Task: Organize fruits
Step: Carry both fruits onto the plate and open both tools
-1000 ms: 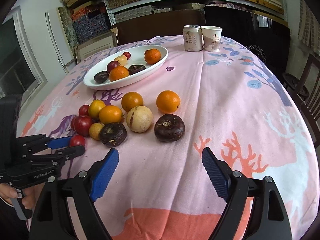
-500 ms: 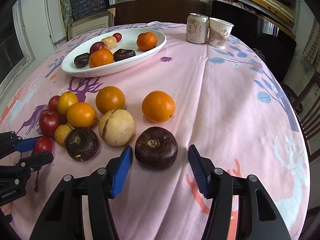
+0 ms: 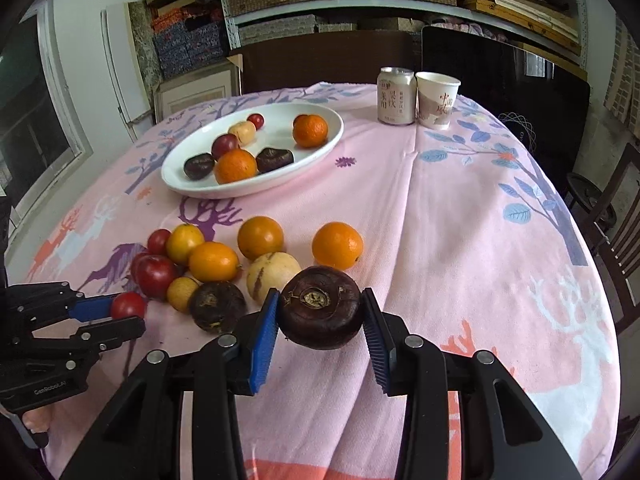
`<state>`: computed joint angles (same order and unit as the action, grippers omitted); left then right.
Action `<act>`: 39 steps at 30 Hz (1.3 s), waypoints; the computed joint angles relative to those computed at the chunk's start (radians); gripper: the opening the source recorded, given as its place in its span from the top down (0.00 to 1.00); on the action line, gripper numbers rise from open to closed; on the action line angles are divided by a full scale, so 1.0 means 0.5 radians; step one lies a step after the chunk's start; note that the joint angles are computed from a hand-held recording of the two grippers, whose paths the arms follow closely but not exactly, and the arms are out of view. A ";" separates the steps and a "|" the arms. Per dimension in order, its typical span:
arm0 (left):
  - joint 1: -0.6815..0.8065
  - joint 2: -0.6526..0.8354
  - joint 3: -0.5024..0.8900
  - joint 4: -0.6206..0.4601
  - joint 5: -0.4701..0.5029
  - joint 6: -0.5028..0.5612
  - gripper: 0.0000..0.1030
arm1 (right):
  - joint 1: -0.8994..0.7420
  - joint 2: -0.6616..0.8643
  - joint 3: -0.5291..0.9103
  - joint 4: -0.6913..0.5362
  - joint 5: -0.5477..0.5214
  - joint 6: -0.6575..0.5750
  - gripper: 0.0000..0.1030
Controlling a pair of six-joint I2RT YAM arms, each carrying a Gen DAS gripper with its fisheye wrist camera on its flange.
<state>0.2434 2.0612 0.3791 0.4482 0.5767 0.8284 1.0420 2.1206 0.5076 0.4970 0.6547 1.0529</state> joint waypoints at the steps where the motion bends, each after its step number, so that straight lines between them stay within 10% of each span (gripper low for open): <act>1: 0.018 -0.063 -0.020 -0.016 0.016 0.016 0.73 | 0.024 -0.052 -0.030 0.013 0.020 -0.003 0.60; 10: 0.038 -0.552 0.146 -0.261 0.023 -0.217 0.73 | 0.025 -0.403 -0.061 0.106 0.141 -0.311 0.60; 20: -0.263 -0.168 0.584 -0.147 -0.318 -0.683 0.73 | -0.462 -0.104 0.397 0.234 -0.325 -0.715 0.60; 31: -0.384 0.311 1.127 -0.272 -0.496 -0.961 0.73 | -0.812 0.336 0.880 0.238 -0.794 -0.588 0.60; 36: -0.377 0.328 1.119 -0.201 -0.524 -1.035 0.33 | -0.839 0.400 0.886 0.327 -0.779 -0.484 0.42; 39: -0.367 0.269 1.026 -0.099 -0.545 -0.996 0.33 | -0.817 0.356 0.802 0.362 -0.735 -0.511 0.42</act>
<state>0.0600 2.1957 0.8922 0.3986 0.3040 0.3305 0.6336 2.2986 0.9088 0.6782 0.2874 0.7976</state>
